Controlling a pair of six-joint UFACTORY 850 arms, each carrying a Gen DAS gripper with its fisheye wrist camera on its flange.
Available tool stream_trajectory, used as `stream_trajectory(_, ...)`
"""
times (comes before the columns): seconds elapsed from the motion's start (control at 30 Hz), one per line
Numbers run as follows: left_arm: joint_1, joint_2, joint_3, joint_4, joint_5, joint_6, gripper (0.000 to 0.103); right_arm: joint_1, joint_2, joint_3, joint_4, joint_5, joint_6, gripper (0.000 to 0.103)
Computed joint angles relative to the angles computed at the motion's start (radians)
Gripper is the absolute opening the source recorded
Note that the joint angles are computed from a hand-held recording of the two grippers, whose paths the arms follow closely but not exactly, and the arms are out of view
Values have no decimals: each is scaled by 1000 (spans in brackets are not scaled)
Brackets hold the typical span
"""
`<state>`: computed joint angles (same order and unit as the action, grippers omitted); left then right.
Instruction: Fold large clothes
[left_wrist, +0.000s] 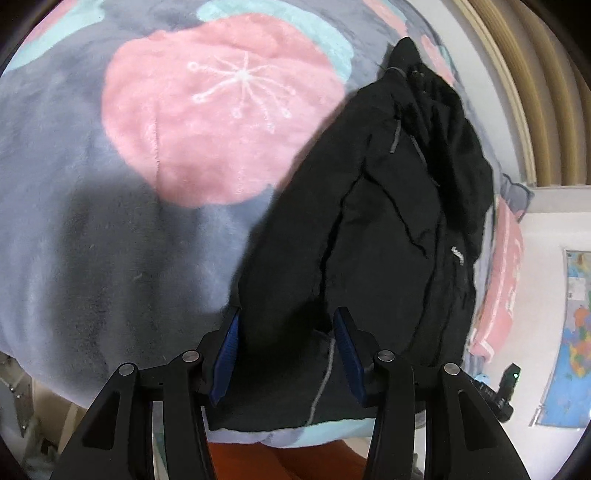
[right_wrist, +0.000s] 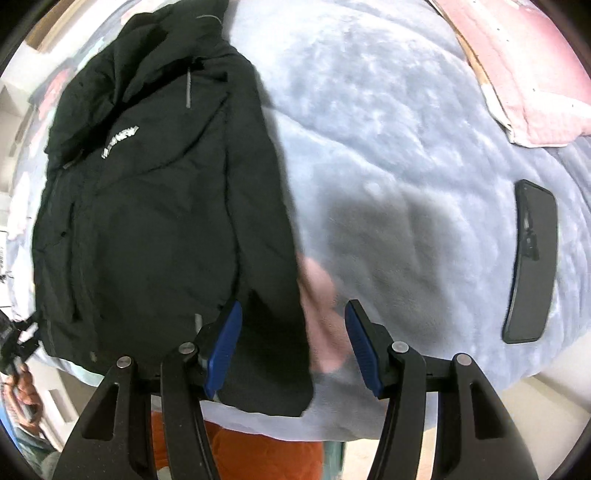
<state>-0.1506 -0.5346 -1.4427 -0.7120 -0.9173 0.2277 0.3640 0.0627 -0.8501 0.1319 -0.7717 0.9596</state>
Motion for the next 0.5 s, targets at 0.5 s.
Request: stream_trajectory(0.5,37,-7,-8,-393,-212,291,54,-9,60,53,295,185,-229,41)
